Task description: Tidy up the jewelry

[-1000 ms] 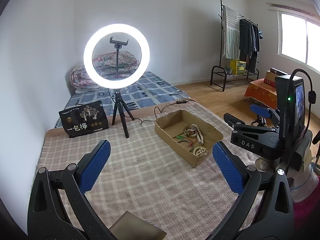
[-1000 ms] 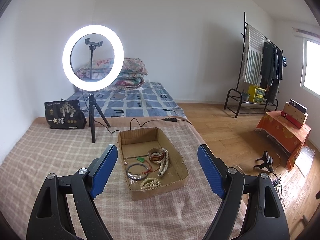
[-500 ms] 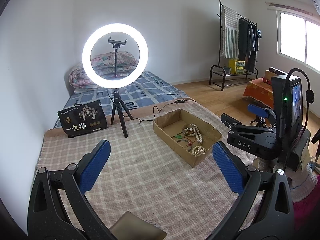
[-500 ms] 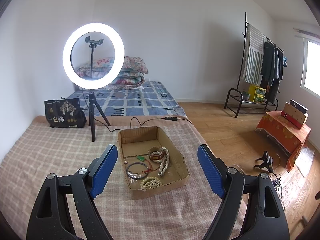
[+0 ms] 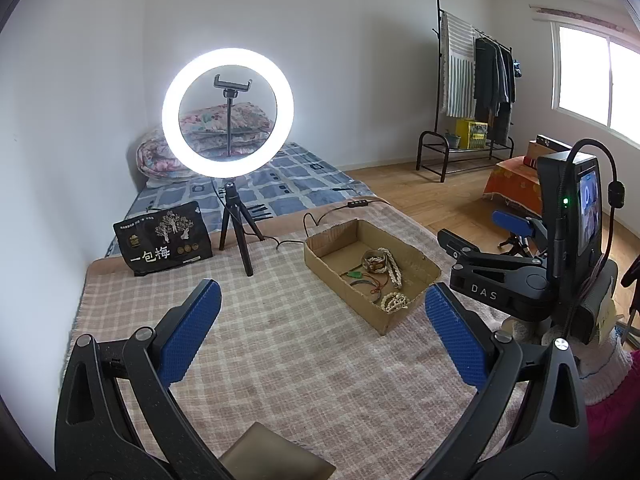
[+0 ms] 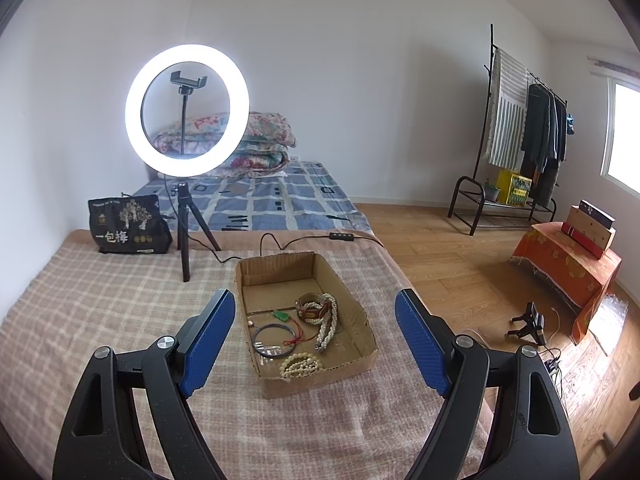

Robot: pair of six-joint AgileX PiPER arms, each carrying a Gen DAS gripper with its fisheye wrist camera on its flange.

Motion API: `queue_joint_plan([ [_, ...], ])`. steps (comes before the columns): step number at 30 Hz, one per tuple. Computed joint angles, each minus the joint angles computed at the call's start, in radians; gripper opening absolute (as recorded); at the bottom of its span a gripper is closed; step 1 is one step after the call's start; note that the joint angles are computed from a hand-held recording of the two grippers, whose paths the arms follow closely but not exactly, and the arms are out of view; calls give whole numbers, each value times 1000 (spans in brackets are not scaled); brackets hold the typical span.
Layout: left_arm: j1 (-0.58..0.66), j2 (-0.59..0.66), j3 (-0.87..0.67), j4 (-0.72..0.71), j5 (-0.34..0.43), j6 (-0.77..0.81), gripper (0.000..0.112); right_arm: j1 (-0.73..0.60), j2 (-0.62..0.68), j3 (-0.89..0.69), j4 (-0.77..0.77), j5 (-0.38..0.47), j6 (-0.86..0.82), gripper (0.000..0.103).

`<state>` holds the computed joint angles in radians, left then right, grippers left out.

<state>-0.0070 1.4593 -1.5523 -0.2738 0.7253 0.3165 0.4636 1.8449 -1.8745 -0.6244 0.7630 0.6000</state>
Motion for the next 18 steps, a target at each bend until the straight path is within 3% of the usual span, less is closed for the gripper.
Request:
queue_joint_plan([
  [18,-13,0,2,13,0,-23,103,-3,-9,17,4,-4,-5,82],
])
